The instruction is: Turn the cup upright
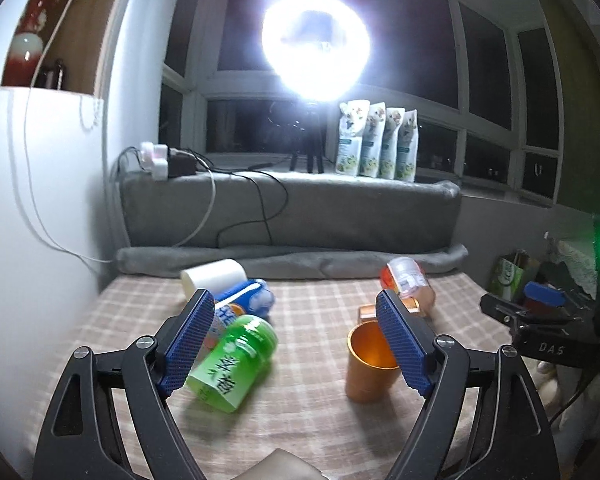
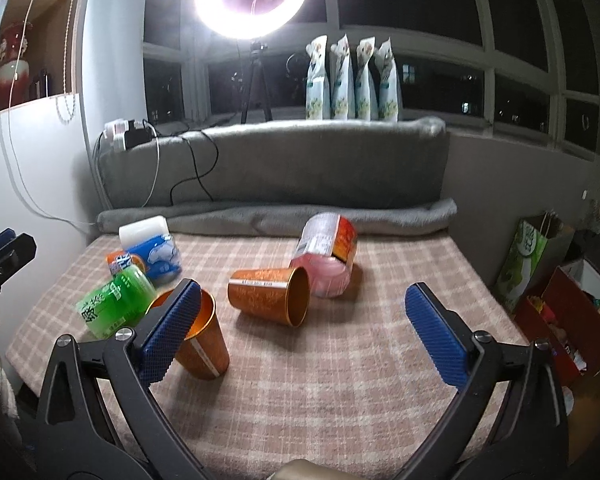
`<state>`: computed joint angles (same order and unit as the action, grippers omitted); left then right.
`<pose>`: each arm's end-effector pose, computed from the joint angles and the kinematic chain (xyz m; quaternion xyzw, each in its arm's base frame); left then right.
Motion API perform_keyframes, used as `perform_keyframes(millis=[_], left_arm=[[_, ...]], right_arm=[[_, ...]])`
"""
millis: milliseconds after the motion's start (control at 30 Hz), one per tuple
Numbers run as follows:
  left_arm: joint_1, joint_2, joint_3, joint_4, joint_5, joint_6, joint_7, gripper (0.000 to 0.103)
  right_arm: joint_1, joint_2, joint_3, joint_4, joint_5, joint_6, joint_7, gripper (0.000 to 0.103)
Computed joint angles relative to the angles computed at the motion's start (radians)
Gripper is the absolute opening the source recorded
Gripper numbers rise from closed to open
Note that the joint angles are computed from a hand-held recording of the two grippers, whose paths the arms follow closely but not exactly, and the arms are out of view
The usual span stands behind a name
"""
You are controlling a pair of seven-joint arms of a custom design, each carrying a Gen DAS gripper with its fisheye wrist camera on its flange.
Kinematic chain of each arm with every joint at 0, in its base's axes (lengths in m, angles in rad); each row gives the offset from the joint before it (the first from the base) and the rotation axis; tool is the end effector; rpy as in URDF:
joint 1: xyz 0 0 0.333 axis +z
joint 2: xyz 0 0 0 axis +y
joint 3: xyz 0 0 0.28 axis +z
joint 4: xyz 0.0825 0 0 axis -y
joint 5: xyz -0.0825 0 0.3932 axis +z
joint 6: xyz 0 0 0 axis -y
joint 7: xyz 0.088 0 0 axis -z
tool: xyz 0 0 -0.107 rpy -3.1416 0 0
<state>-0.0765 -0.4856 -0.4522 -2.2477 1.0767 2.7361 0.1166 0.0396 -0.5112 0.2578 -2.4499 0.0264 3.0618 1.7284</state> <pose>0.3934 -0.3045 0.5851 -0.5821 0.5647 -0.4292 0.3975 0.4456 0.1509 0.5778 -0.6467 0.5504 -0.3236 0.4172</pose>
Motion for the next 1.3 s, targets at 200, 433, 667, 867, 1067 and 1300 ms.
perform_keyframes(millis=[200, 433, 667, 867, 1067, 1300], left_arm=[[0.026, -0.034, -0.039, 0.000, 0.069, -0.075, -0.068, 0.087], [0.000, -0.040, -0.035, 0.004, 0.115, -0.133, -0.078, 0.090], [-0.026, -0.034, 0.005, -0.007, 0.068, -0.099, -0.060, 0.091], [-0.020, -0.038, -0.001, -0.008, 0.054, -0.098, -0.054, 0.091], [-0.016, -0.037, -0.003, -0.007, 0.050, -0.094, -0.047, 0.091], [-0.013, -0.036, -0.006, -0.005, 0.046, -0.093, -0.042, 0.091]], right_arm=[[-0.094, -0.024, 0.085, -0.016, -0.022, 0.068, 0.064, 0.103], [-0.217, -0.057, 0.200, -0.028, -0.014, 0.137, 0.119, 0.103], [-0.232, -0.063, 0.223, -0.027, -0.006, 0.138, 0.095, 0.103], [-0.237, -0.063, 0.229, -0.025, 0.001, 0.136, 0.091, 0.103], [-0.237, -0.061, 0.229, -0.024, 0.005, 0.137, 0.085, 0.103], [-0.240, -0.062, 0.232, -0.025, 0.008, 0.138, 0.086, 0.103]])
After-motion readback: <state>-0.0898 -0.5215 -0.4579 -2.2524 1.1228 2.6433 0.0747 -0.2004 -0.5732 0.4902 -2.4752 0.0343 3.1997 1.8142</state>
